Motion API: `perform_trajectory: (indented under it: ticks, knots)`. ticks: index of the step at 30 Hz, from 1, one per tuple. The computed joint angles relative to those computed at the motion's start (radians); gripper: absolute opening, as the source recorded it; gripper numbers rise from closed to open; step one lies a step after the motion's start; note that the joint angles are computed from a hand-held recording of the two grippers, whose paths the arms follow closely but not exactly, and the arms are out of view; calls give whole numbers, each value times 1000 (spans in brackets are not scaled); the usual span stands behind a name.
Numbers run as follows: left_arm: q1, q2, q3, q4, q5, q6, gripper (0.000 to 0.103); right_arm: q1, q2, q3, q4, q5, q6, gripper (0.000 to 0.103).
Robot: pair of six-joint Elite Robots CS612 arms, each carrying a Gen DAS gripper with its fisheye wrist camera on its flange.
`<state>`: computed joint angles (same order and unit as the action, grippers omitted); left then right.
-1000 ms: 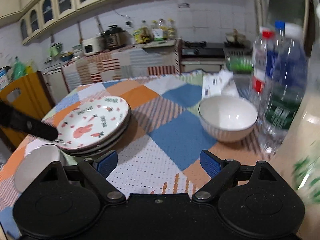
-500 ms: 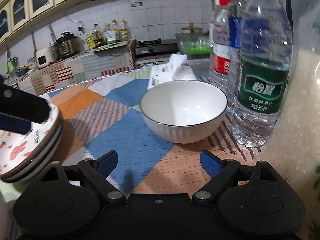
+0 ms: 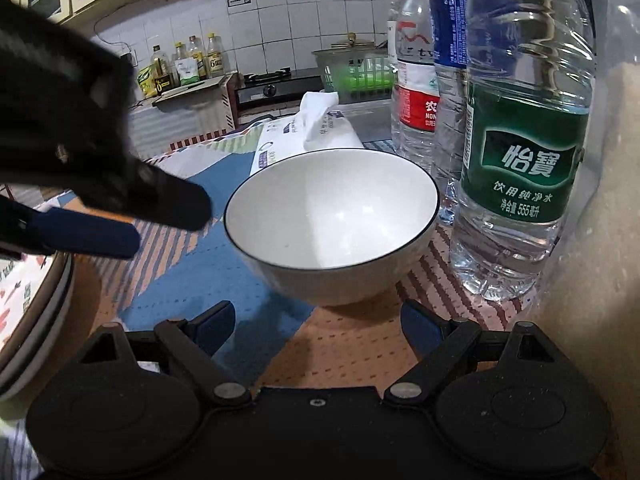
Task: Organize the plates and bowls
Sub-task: 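Move the left gripper to the bowl by the water bottles and close, then carry the third bowl onto the two stacked bowls, lower, open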
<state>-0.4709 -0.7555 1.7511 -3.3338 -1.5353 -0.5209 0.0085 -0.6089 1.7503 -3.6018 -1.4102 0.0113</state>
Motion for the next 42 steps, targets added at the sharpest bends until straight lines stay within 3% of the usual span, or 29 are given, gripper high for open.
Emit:
perform_trajectory:
  ticks: [6, 9, 13, 19, 28, 31, 34, 36, 42]
  knots:
    - [16, 40, -50, 19, -57, -34, 41, 2, 8, -12, -4, -13, -34, 93]
    - [21, 58, -78, 49, -74, -101, 39, -1, 13, -21, 0, 0, -44, 96]
    - [33, 78, -95, 17, -130, -138, 17, -10, 20, -31, -8, 29, -22, 96]
    - [52, 78, -82, -23, -212, -167, 15, -13, 19, -33, 4, 45, -46, 99]
    - [52, 38, -48, 52, -189, -135, 11, -13, 17, -24, -6, 57, -102, 99]
    - [46, 11, -24, 74, -175, -100, 11, -13, 12, -5, -30, 54, -202, 98]
    - [57, -11, 1, 65, -218, -109, 13, -20, 3, 21, -57, 85, -246, 98]
    - [60, -31, 20, 72, -232, -114, 13, -21, -4, 40, -89, 94, -253, 99]
    - [45, -114, 111, 45, -181, -80, 13, -21, -42, 99, -189, 135, -260, 99]
